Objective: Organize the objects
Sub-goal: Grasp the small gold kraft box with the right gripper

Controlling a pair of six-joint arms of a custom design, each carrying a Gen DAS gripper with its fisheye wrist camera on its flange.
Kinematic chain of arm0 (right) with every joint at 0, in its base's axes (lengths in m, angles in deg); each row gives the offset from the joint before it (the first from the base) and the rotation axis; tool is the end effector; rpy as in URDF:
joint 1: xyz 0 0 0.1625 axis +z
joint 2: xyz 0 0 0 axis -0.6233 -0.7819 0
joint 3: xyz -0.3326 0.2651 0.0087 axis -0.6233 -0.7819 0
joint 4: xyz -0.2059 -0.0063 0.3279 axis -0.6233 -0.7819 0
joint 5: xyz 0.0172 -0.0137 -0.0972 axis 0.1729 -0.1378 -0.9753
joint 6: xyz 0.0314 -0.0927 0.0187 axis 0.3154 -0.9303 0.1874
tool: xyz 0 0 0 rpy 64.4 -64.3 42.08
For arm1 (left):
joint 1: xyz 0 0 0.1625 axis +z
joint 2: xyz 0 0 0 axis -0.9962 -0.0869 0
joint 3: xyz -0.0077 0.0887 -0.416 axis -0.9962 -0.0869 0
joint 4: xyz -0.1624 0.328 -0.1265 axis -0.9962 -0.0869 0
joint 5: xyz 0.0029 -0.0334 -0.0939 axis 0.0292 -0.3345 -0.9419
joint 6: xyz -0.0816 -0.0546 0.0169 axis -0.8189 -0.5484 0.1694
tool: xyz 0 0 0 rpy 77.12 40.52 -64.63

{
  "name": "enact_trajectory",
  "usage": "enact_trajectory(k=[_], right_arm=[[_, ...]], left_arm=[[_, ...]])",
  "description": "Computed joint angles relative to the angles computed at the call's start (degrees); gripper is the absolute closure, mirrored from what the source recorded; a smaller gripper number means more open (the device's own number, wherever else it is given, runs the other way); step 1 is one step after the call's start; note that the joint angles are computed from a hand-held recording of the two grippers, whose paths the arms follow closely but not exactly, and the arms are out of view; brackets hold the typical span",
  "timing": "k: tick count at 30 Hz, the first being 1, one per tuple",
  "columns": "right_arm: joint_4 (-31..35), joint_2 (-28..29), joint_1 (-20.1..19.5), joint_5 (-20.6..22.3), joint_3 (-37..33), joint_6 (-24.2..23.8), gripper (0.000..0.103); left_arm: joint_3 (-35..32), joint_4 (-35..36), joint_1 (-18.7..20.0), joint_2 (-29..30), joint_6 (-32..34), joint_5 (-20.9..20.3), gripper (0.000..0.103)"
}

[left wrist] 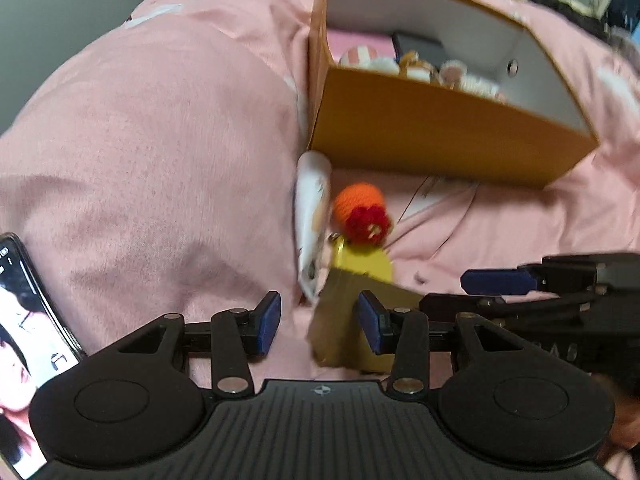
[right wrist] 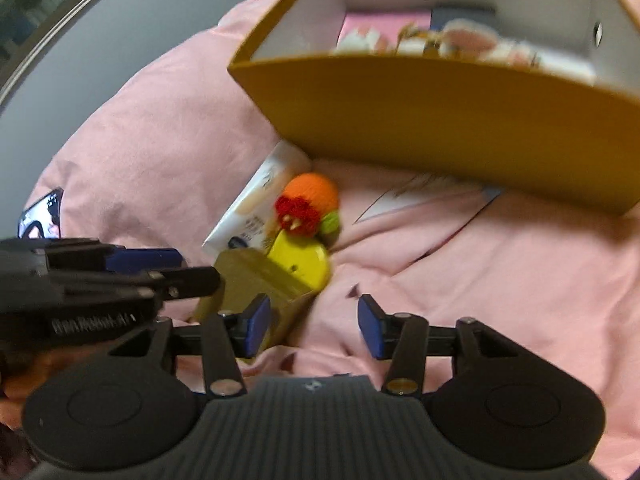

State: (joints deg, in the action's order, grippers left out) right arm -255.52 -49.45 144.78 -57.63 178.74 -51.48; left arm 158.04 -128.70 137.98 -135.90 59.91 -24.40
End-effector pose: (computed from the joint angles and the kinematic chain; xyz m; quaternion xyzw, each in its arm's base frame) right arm 0.2407 -0.5042 0.1194 0.0219 -0.9557 0.2396 0.1698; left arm -0.2023 -0.5850 0.1910 0.3224 0.8964 -0.0680 0.2965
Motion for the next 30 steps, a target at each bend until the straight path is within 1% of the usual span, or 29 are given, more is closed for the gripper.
enact_trajectory(k=[3, 8, 10, 12, 15, 17, 19, 20, 21, 22, 24, 25, 26, 28, 30], right_arm=[[1.39, 0.52, -1.38, 3.40, -0.48, 2.42, 0.053], [2.39, 0.68, -3.11, 7.68, -0.93, 4.49, 0.053], [2.57, 0.66, -3.81, 9.71, -0.85, 4.87, 0.052], [2.53, 0.85, -4.40, 11.83, -0.77, 5.21, 0.052], [2.00, 1.42, -5.01, 13.90, -0.93, 5.82, 0.051], [1.61, 1.89, -5.57, 15.30, -1.20, 6.52, 0.050], [1.44, 2.23, -6.00, 16.14, -1.33, 7.67, 0.044], [1.24, 2.45, -6.30, 16.71, -1.39, 8.47, 0.044], [1.26, 2.80, -6.57, 17.14, -1.62, 9.47, 0.037], [1.56, 3.26, -6.67, 17.36, -2.02, 10.16, 0.033], [2.01, 4.10, -6.55, 18.03, -2.83, 10.71, 0.035], [1.76, 4.38, -6.19, 17.74, -3.08, 10.31, 0.038], [1.61, 4.56, -5.70, 16.94, -3.31, 9.83, 0.039], [1.01, 4.52, -5.14, 16.10, -3.27, 9.27, 0.045], [0.45, 4.19, -4.70, 15.32, -3.02, 9.21, 0.047]], left_arm=[[1.19, -0.41, -0.88, 0.08, 1.95, 2.76, 0.055], [1.00, -0.17, -0.55, 0.09, 2.13, 3.16, 0.056], [0.78, 0.86, -0.70, 0.02, 1.82, 3.69, 0.060], [1.24, 1.09, -1.13, -0.35, 2.42, 4.90, 0.062], [2.08, 0.47, -1.19, -0.77, 3.26, 5.76, 0.063], [2.45, 0.09, -1.22, -0.84, 3.06, 6.36, 0.067], [2.52, 0.14, -1.33, -0.81, 2.60, 6.90, 0.071], [2.37, 0.38, -1.27, -0.79, 2.47, 6.81, 0.070], [2.31, 0.43, -1.20, -0.79, 2.73, 6.36, 0.069], [2.41, 0.42, -1.30, -0.73, 2.79, 6.41, 0.068], [2.74, 0.29, -1.58, -0.45, 3.09, 6.99, 0.067], [2.92, 0.16, -1.66, -0.33, 3.22, 7.22, 0.067], [3.18, -0.16, -1.75, -0.30, 3.44, 7.49, 0.067], [3.31, -0.47, -1.67, -0.38, 3.41, 7.12, 0.066], [3.33, -0.55, -1.61, -0.52, 3.12, 6.78, 0.065]])
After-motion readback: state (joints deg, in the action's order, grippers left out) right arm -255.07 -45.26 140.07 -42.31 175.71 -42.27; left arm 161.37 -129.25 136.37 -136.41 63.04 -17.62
